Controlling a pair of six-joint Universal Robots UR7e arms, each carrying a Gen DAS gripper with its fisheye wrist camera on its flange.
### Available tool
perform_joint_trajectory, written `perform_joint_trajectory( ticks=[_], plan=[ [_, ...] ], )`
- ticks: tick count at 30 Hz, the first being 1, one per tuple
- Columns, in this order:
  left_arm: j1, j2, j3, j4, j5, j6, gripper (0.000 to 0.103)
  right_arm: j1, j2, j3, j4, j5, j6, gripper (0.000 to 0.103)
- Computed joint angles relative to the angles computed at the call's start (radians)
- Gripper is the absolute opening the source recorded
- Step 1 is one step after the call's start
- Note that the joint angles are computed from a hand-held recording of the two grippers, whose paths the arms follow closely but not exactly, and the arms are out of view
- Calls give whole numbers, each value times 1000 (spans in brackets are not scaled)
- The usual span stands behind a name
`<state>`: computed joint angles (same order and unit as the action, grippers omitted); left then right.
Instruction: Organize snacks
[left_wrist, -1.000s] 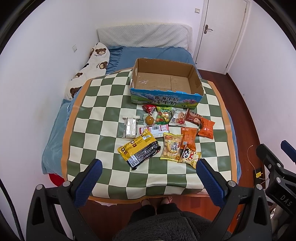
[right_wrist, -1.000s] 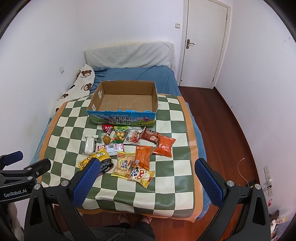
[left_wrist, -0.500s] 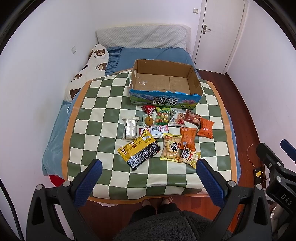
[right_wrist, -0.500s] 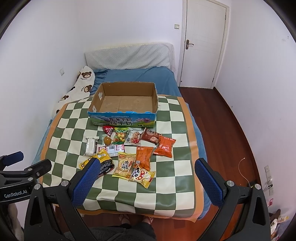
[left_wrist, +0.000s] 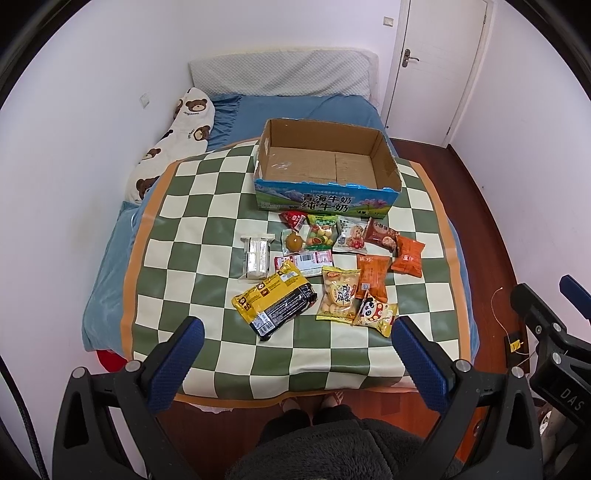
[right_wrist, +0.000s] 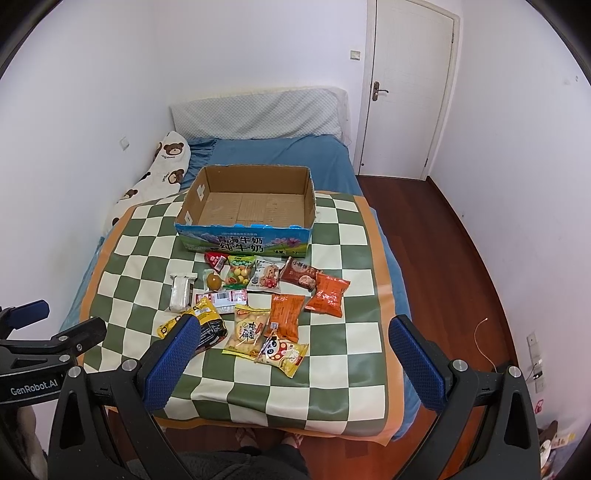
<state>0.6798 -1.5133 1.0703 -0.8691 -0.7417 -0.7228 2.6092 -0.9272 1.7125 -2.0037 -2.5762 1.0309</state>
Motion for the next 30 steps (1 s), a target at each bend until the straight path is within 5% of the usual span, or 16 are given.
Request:
perform_joint_trajectory(
  ticks=[20, 24, 30],
  plan=[
    [9, -9, 22, -29, 5, 17, 103, -16, 3, 7, -31, 9, -14, 103],
    [84, 7, 59, -92, 15, 96, 103, -58, 12, 34, -86, 30, -37, 103],
    [254, 32, 196, -224, 127, 327, 103, -207, 63, 129, -366, 148, -185, 103]
  ],
)
